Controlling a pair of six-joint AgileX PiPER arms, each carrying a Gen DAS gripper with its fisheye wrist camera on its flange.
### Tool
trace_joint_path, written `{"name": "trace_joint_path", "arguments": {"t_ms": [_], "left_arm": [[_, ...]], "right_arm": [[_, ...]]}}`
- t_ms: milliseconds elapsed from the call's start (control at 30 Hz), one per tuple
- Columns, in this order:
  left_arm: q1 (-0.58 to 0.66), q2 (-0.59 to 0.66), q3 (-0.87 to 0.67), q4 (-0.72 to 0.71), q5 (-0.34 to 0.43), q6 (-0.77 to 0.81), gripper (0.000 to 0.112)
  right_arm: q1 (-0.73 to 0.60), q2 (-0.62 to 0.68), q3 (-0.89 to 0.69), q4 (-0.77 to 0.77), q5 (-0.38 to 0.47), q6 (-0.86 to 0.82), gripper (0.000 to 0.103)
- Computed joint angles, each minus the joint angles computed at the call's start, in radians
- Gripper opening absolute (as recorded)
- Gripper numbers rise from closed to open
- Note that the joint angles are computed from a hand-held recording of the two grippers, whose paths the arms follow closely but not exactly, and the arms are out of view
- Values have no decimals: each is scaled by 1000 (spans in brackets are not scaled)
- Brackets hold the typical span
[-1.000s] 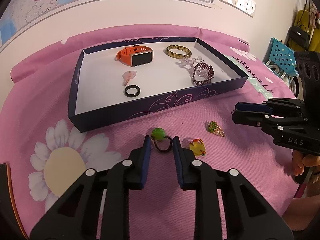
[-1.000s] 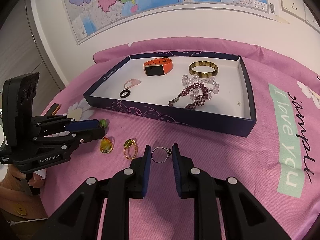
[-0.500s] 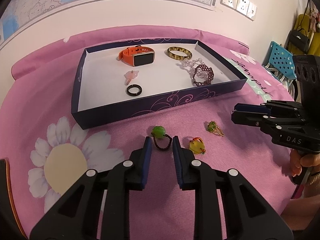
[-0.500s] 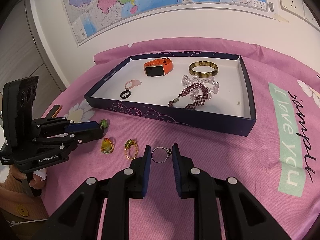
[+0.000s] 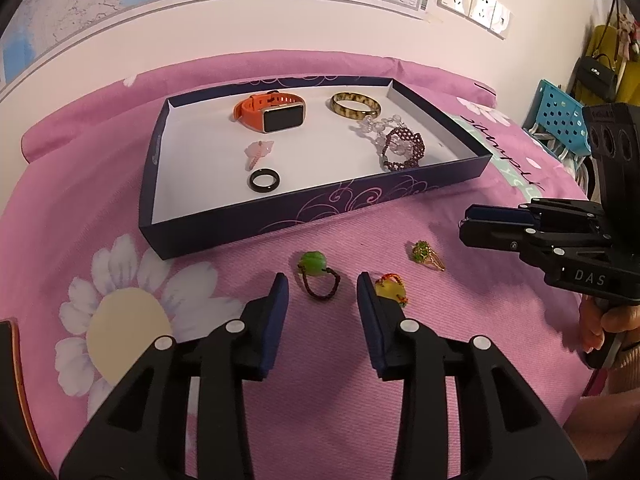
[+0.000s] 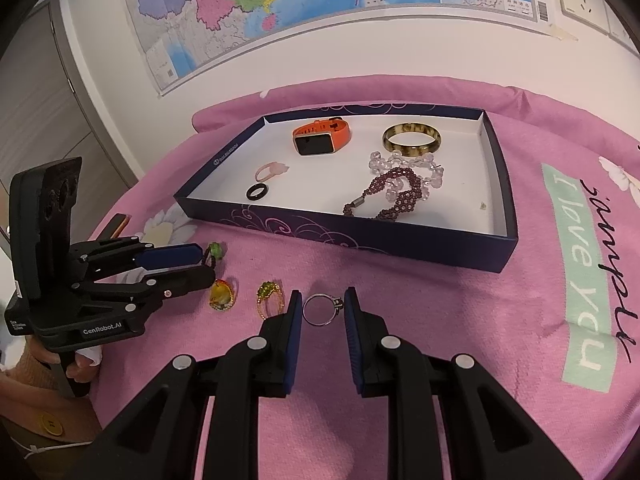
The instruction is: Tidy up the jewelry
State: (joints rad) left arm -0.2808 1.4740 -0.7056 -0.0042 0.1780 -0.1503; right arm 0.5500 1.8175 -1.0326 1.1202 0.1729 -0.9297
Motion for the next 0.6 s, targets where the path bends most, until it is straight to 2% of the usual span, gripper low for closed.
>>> {"name": "trace_joint_path", "arguments": {"t_ms": [67, 100, 233, 300, 467, 600], "left_arm": [[4, 5, -4, -59, 3, 65, 32], [3, 7, -6, -69, 4, 78, 27], [0, 9, -9, -31, 7, 38, 17], [3, 8, -7, -53, 6, 57, 17], [-8, 5, -8, 28, 4, -30, 17], [5, -7, -5, -76, 0, 75, 17]], "right_arm": [[0, -1, 1, 4, 1, -2, 19], [0, -1, 0, 4, 2, -2, 19], [2, -4, 2, 9, 1, -7, 19], [2, -3, -1, 7, 2, -5, 19], [0, -8, -8, -11, 1, 10, 19], [-7, -14, -15, -21, 5, 18, 19]]}}
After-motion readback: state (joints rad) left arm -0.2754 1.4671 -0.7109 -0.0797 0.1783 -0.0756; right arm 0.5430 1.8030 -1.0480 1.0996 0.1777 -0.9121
